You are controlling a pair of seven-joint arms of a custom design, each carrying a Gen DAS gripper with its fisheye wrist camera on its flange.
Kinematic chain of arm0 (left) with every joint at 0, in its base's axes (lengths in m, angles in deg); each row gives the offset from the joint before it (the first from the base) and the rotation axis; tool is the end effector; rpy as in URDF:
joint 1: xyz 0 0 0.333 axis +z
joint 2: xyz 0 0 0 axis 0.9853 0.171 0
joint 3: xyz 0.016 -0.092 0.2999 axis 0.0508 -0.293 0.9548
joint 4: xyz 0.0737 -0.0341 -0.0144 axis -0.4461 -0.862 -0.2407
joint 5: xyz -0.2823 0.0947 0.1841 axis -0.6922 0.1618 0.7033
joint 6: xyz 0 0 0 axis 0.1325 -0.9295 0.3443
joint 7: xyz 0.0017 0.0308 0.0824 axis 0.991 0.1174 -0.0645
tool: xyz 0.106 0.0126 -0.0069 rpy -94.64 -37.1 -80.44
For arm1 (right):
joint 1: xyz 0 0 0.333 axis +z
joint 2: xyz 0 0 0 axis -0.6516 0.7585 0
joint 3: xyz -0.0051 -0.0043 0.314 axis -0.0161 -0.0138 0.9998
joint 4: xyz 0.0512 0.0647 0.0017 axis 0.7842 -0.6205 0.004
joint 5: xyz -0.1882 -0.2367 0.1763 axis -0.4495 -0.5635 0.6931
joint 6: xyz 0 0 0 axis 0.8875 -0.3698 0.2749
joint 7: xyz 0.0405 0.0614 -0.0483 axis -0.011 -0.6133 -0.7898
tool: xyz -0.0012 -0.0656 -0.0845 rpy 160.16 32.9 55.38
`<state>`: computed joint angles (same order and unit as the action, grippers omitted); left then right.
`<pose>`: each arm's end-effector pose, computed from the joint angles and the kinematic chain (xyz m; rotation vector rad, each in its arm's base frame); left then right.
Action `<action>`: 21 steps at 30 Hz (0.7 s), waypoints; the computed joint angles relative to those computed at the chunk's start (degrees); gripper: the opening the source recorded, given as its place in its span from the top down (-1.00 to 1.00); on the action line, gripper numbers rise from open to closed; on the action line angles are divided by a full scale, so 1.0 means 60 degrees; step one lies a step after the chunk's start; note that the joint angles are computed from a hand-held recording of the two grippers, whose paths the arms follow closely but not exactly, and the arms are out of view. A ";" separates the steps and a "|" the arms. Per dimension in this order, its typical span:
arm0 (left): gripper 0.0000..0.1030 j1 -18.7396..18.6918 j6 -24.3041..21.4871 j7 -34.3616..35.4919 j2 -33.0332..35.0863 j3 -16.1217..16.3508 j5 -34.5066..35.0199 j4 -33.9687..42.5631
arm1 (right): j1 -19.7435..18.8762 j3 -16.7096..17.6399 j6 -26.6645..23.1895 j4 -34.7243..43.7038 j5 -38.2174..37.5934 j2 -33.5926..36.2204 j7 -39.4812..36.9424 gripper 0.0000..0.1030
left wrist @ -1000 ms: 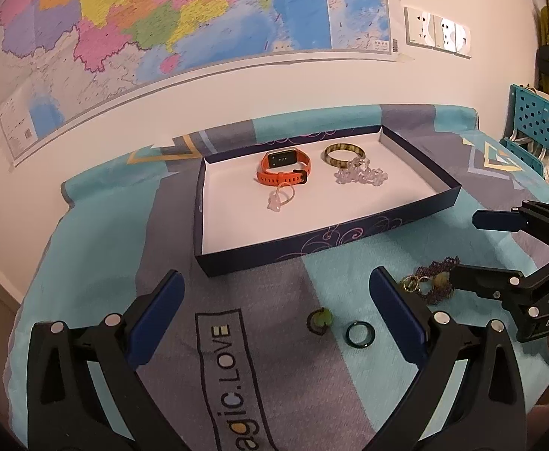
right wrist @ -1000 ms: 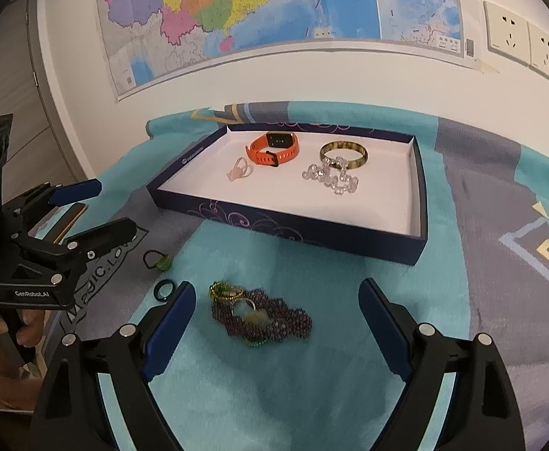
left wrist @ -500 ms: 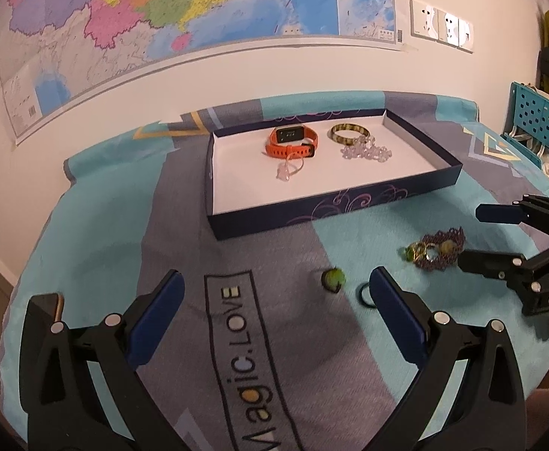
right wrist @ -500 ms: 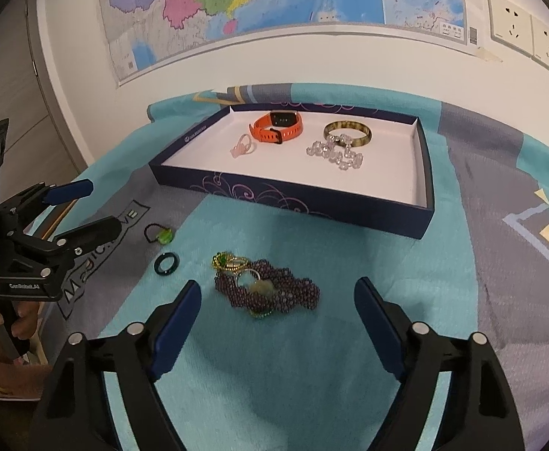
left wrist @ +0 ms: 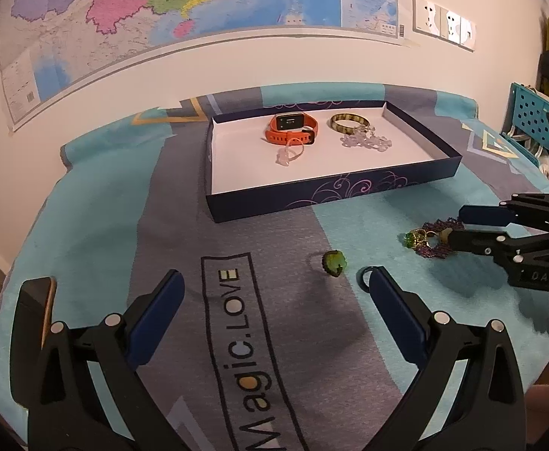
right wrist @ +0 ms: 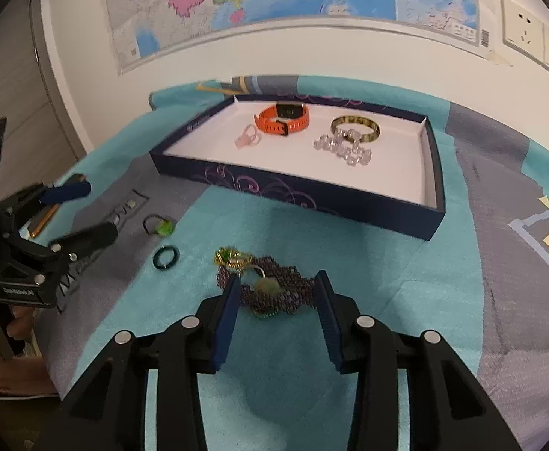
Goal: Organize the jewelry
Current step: 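Withdraw both tools from the tray back toward the beaded necklace, then grasp the beaded necklace with the right tool and lift it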
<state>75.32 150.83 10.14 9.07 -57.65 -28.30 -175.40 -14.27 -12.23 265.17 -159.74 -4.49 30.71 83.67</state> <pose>0.5851 -0.1229 0.3242 -1.3823 2.0716 -0.8385 0.5782 0.2400 0.3152 -1.9224 1.5413 -0.4669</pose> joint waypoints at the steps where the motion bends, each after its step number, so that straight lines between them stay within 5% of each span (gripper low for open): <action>1: -0.89 0.0034 -0.0009 -0.0002 0.0008 -0.0043 0.0028 0.0008 | 0.0067 -0.0072 -0.0105 0.0009 -0.0026 0.0000 -0.0017 0.37; 3: -0.89 0.0088 -0.0043 -0.0027 0.0024 -0.0108 0.0057 0.0023 | 0.0217 -0.0235 -0.0339 -0.0012 -0.0123 -0.0015 -0.0053 0.62; 9: -0.89 0.0364 -0.0187 -0.0148 0.0115 -0.0379 0.0210 0.0123 | -0.0276 0.0288 -0.0043 -0.0334 -0.0135 -0.0150 -0.0172 0.86; 14: -0.89 0.0442 -0.0192 -0.0217 0.0136 -0.0451 0.0309 0.0141 | -0.1118 0.1204 0.0281 -0.0355 0.0097 -0.0120 -0.0209 0.73; 15: -0.89 0.0485 -0.0201 -0.0229 0.0147 -0.0492 0.0337 0.0154 | -0.1329 0.1417 0.0304 -0.0325 0.0069 -0.0096 -0.0177 0.56; 16: -0.89 0.0527 -0.0216 -0.0247 0.0157 -0.0539 0.0363 0.0166 | -0.1206 0.1297 0.0348 -0.0289 0.0129 -0.0067 -0.0208 0.34; 19: -0.89 0.0526 -0.0234 -0.0274 0.0187 -0.0545 0.0401 0.0202 | -0.0503 0.0569 0.0160 -0.0041 0.0187 0.0063 -0.0128 0.27; 20: -0.89 0.0579 -0.0254 -0.0284 0.0201 -0.0603 0.0433 0.0213 | -0.0438 0.0498 0.0053 0.0021 0.0184 0.0089 -0.0113 0.33; 21: -0.89 0.0616 -0.0273 -0.0295 0.0193 -0.0641 0.0459 0.0210 | -0.0426 0.0478 -0.0140 0.0139 0.0160 0.0143 -0.0108 0.64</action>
<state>79.01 149.19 8.38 10.23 -61.49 -25.54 -174.14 -16.82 -9.36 264.33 -158.90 -3.54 31.56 83.03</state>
